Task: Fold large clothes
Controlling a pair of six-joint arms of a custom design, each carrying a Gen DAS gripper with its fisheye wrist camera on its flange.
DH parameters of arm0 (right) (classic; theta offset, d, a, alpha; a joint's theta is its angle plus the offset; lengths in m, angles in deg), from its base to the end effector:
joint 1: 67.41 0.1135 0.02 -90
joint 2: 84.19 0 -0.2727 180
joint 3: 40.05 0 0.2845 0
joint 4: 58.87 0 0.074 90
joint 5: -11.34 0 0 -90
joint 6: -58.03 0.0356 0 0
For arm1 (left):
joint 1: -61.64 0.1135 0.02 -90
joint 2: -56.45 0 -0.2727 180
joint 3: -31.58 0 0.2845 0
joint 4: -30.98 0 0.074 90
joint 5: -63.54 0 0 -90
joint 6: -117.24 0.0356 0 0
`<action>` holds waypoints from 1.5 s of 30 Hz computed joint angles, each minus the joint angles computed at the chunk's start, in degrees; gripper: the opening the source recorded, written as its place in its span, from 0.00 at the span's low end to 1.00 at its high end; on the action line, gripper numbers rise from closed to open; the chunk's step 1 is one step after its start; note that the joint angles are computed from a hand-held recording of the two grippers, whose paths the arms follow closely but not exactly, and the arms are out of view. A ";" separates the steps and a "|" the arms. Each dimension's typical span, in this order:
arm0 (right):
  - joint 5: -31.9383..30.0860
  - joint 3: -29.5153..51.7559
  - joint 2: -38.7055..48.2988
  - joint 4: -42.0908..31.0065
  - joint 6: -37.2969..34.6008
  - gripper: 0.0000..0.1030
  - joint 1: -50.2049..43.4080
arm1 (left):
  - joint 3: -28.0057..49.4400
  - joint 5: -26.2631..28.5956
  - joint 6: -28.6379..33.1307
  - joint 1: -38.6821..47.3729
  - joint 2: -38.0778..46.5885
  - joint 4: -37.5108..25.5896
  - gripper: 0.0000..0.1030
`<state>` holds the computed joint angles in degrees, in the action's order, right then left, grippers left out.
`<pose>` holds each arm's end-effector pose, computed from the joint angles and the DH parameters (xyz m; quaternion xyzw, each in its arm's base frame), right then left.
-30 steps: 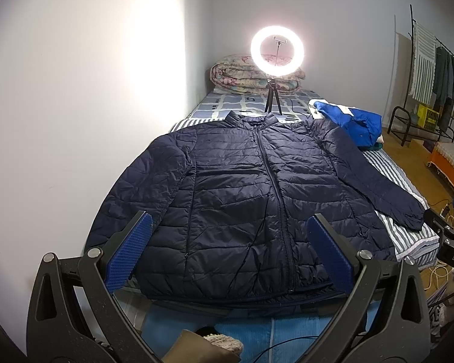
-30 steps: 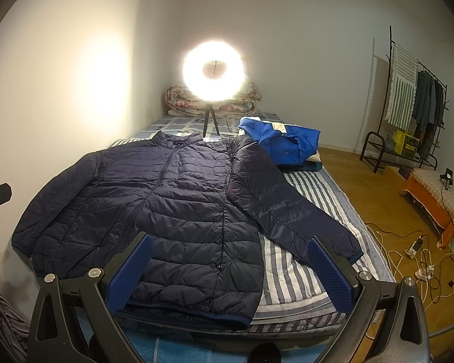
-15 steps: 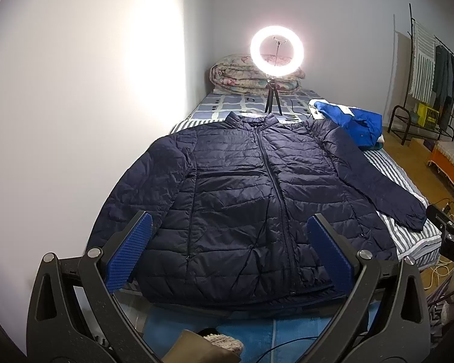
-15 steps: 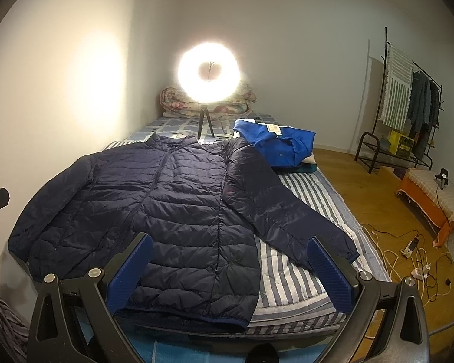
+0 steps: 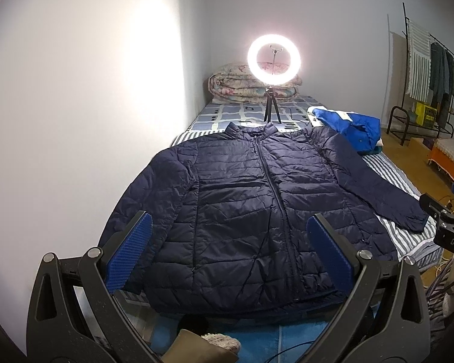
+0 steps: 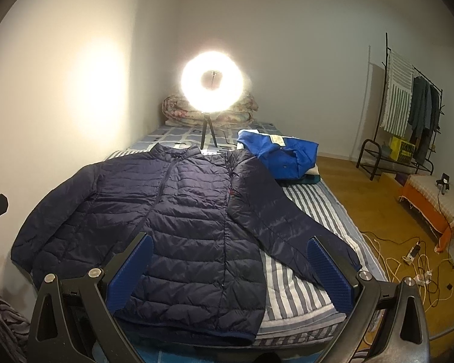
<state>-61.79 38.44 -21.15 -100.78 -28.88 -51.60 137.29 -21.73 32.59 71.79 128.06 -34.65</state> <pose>0.2600 0.0629 0.3842 -0.0164 0.8444 -0.0375 0.5342 0.2593 0.0434 0.4745 -0.0164 0.8720 0.0301 0.4884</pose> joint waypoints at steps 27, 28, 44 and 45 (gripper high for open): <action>-28.01 21.95 31.11 2.91 -15.65 0.81 16.24 | -14.49 10.18 4.53 30.82 -11.88 -2.70 0.95; -30.28 23.90 33.39 1.72 -16.52 0.76 17.34 | -14.62 10.55 4.74 32.06 -12.24 -3.44 0.93; -30.49 60.45 70.34 -15.20 -29.55 0.55 32.88 | -16.64 15.29 11.40 49.08 -13.21 -8.33 0.86; -29.70 63.89 73.14 -16.75 -30.25 0.55 33.14 | -16.93 15.19 11.27 49.15 -12.93 -7.91 0.86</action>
<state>-91.49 102.33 51.99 -117.53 -59.12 -18.47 120.37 -6.54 43.86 120.94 115.13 -42.57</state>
